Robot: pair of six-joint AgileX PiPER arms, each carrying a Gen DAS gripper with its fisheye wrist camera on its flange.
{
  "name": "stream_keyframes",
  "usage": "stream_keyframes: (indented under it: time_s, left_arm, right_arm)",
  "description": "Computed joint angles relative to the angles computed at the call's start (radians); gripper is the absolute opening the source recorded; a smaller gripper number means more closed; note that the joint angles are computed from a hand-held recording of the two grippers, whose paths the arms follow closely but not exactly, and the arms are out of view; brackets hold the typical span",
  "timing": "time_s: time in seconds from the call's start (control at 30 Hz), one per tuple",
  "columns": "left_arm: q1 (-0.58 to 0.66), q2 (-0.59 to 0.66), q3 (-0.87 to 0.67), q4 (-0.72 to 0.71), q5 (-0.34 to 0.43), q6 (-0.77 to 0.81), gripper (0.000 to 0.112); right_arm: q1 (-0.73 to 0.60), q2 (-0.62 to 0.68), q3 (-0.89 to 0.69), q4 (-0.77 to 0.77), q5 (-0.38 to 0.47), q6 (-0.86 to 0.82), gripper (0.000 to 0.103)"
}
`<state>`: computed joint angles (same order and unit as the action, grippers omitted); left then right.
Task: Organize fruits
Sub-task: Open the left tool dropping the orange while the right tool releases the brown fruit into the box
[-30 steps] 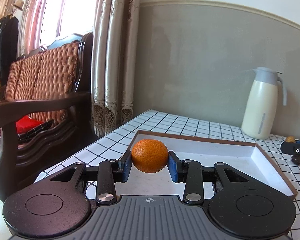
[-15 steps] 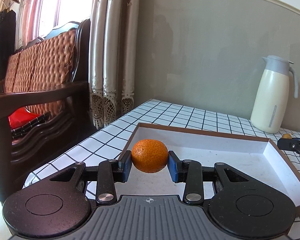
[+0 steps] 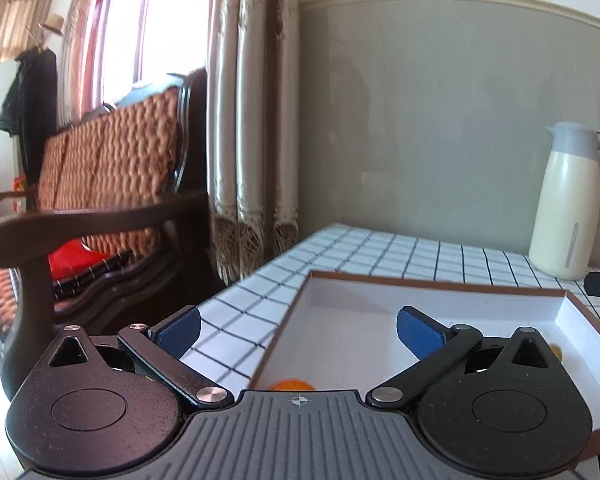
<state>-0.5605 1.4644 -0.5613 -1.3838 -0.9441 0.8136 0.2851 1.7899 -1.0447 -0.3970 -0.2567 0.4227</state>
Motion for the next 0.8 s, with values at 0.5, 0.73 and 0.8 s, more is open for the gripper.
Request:
stream_keyframes:
  time_s: [0.5, 0.73, 0.8]
  left_arm:
    - [-0.05, -0.003, 0.004, -0.02, -0.022, 0.018, 0.103]
    - [-0.119, -0.027, 0.002, -0.075, -0.049, 0.066, 0.103]
    - [-0.147, -0.039, 0.003, -0.091, -0.057, 0.072, 0.103]
  right_arm:
    - [0.01, -0.04, 0.033, -0.071, 0.011, 0.052, 0.097]
    - [0.016, -0.105, 0.101, 0.022, 0.006, -0.08, 0.097]
    - [0.007, -0.128, 0.122, 0.027, 0.001, -0.094, 0.097]
